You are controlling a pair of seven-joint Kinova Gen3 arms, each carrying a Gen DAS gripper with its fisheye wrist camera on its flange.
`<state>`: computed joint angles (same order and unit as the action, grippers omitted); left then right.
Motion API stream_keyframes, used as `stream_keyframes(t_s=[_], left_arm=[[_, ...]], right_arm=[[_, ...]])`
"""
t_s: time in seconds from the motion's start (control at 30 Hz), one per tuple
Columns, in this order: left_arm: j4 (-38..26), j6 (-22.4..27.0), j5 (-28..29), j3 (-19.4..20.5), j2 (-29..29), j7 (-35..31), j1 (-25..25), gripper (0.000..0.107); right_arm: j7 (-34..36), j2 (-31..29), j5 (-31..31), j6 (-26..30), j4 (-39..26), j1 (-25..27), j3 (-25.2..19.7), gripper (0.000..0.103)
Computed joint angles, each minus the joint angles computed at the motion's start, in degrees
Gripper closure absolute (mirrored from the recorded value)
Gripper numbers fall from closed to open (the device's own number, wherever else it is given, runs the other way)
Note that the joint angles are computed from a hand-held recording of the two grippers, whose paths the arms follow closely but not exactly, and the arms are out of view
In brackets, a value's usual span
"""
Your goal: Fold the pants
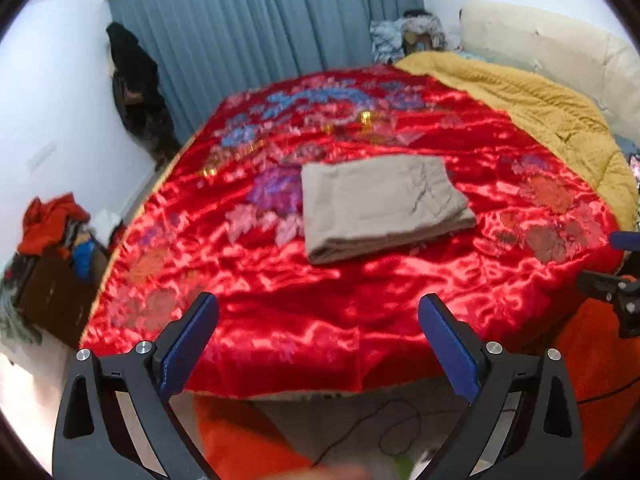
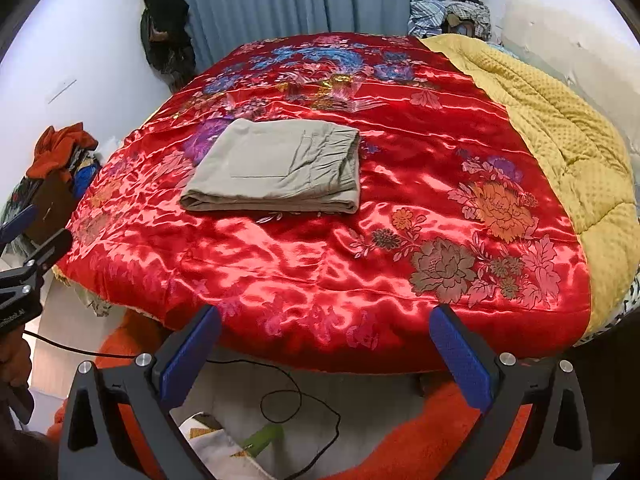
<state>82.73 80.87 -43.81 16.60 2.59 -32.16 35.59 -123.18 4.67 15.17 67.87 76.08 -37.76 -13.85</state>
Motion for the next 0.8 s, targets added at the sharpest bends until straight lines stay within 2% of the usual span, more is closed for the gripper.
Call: stream_keyframes(t_s=[0.13,0.4,0.53,0.8], left_arm=[[-0.8,-0.2,5.2,-0.9,0.7,-2.9,-1.3,0.005],[-3.7,1.1,6.8,-0.8,0.3,-2.8,-1.0,0.005],[-6.1,1.8,10.1,-1.1,0.5,-6.4,-1.9,0.005],[-7.3,3.3,10.5,-1.7,1.5,-6.3,-1.4,0.006]], right_arm=[[-0.1,0.5,0.2,1.3,-0.8,-1.3,-0.7,0.001],[-0.3,0.5,1.0,3.2,-2.3,-3.0,-1.0,0.001],[0.3,0.5,0.6,3.8,-3.3,-3.1,-1.0,0.001],[1.2,2.1,0.0,7.6,-6.2,-4.2,-0.7,0.001]])
